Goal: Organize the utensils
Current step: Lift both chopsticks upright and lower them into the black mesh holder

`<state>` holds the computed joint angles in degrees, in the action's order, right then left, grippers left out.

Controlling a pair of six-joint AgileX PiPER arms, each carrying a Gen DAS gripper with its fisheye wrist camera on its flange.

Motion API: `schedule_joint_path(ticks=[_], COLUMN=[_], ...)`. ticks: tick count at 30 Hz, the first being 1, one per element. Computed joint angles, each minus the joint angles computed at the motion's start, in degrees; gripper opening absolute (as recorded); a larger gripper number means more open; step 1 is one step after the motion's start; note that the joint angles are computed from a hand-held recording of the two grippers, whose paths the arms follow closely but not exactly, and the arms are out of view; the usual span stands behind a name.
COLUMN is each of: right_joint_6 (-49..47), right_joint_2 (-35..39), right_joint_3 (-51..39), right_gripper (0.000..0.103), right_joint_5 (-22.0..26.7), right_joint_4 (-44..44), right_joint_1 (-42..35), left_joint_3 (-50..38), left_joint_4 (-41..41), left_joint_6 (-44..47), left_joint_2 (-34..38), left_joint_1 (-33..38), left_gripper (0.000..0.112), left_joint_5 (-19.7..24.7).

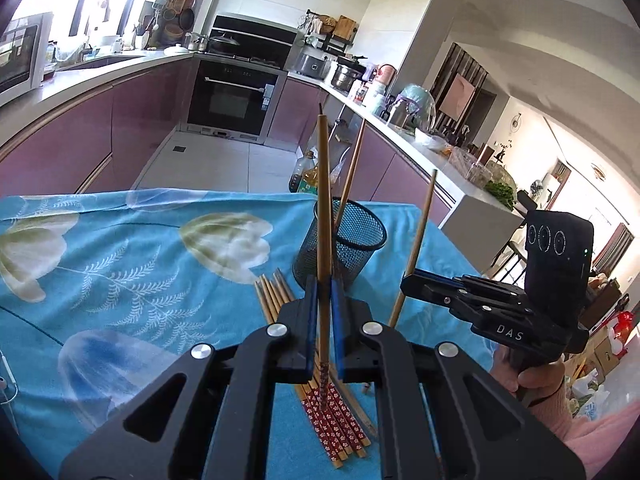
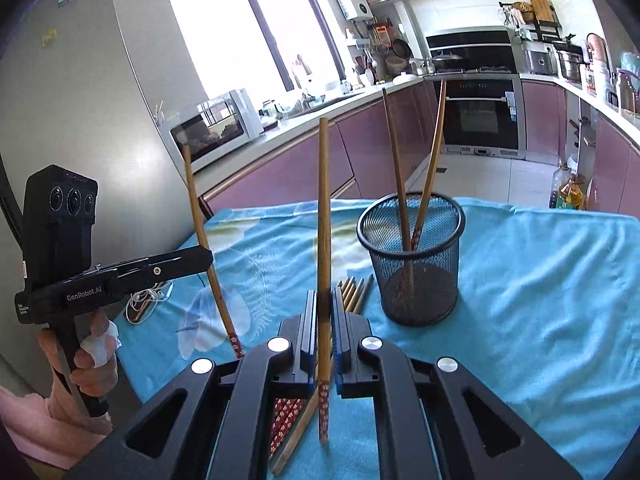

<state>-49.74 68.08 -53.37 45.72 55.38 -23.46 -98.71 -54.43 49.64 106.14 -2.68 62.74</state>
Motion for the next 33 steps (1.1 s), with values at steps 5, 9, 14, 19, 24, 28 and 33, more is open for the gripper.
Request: schedule_joint_path(ticks=[5,9,14,19,24,28,33], right_joint_6=[-1.0,-1.4,-1.3,-0.8,-0.9,-0.2,2.1], right_joint_2=[0.3,0.6,1.4,1.9,3.0,4.5,6.6], right_joint_3=[-2.7,-5.3,-9.6,-13.2,-16.2,-18.7,-19.8], right_gripper=[0.006,0.006,0.006,0.006,0.006,0.006,0.006], right_joint_5=[0.1,0.4,2.1,2.9,2.3,1.6,-1.2], right_joint_4=[0.9,1.3,1.7,1.9,2.1,1.8,-2.0], right_joint_1=[-1.2,-2.5,-4.5,-5.8,-6.6,-6.8,-5.0], left_joint_3=[-3.2,-7.6,-14.5,-23.3,-32.2,-40.1,-56.7], left_joint_4=[-1.6,-2.0,-1.5,-0.1,2.4,5.6,11.9], left_joint_6=[-1.4,-3.4,-6.3,-10.2,-14.6,-18.5,-25.8], left_joint_2=[0.7,2.5,5.1,8.1,11.5,14.7,23.1], left_joint_1=[-0.5,-1.5,-3.2,-5.1,-6.9,-8.8,-11.2], left_gripper=[0.007,0.007,0.007,0.007,0.007,0.007,0.007], left_joint_5=[0.0,-0.2,-0.8,-0.4,0.0,0.4,5.9])
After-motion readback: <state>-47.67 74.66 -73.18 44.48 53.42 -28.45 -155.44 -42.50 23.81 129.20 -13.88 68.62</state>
